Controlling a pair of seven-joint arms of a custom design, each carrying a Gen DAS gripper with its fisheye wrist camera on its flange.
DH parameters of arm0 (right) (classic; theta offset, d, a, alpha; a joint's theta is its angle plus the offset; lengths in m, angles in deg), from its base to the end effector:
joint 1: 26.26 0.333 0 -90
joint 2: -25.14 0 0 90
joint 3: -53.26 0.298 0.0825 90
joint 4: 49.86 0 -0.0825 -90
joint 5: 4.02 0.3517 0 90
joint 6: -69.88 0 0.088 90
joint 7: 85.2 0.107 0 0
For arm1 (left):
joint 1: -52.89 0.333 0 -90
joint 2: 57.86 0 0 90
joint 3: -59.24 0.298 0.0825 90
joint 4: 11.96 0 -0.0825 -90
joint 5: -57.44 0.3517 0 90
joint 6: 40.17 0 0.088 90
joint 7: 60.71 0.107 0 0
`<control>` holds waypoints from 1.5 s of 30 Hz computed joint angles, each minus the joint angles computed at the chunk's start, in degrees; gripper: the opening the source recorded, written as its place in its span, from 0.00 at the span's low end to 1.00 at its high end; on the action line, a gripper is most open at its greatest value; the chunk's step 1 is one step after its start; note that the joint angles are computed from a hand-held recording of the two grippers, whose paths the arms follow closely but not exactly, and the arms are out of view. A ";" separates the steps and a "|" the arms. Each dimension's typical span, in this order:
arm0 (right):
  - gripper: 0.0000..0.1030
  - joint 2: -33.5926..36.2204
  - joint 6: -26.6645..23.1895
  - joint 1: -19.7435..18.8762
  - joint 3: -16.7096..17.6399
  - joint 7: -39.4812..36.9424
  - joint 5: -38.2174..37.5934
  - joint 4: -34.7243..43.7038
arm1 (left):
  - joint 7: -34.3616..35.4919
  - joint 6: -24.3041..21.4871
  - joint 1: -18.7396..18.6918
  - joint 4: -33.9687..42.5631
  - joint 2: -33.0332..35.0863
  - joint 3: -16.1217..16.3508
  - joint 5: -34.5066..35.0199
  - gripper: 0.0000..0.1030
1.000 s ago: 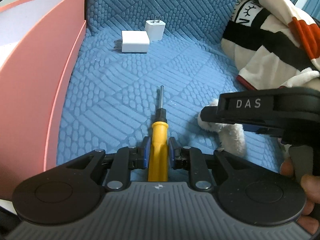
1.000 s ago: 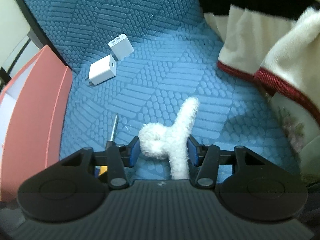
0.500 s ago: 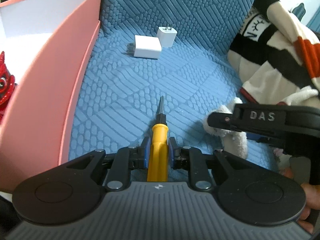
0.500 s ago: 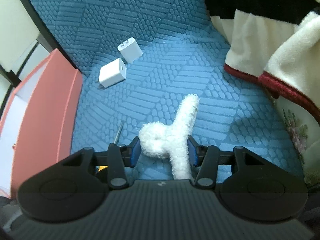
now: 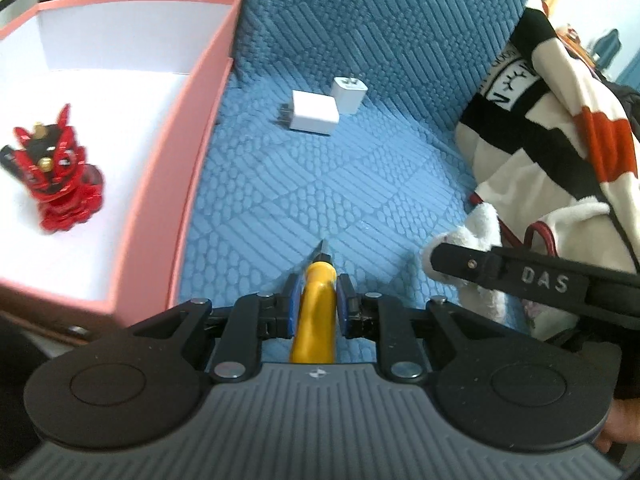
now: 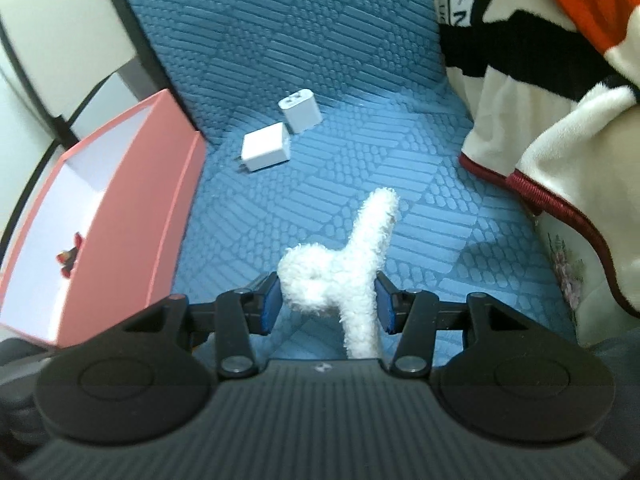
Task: Organize rigid objects
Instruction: 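Lift the yellow screwdriver with the left gripper while the right gripper lifts the white fluffy toy, then carry the screwdriver and fluffy toy with both grippers over the pink box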
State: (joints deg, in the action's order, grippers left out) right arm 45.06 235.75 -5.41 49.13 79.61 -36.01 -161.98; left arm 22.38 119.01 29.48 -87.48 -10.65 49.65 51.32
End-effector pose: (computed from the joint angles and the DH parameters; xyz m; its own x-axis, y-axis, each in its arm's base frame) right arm 0.5857 0.2123 0.3640 -0.3748 -0.8732 -0.3114 -0.7065 0.4865 -0.5140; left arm 0.6512 -0.3710 0.3249 -0.3413 -0.8976 0.2791 -0.8236 0.1425 -0.5490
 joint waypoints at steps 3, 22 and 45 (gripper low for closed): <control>0.50 -1.43 0.42 -2.14 2.58 -4.73 3.10 -1.10 | -2.61 0.79 -0.72 -2.20 -2.24 1.36 0.17 0.21; 0.50 -4.06 -3.42 -2.81 6.12 -21.89 13.39 2.26 | -8.68 3.30 1.18 -8.74 -10.69 1.51 2.56 0.21; 0.50 9.85 -12.92 1.38 6.40 -28.07 13.35 36.18 | 0.66 -1.68 9.39 4.96 -10.51 0.04 -3.09 0.21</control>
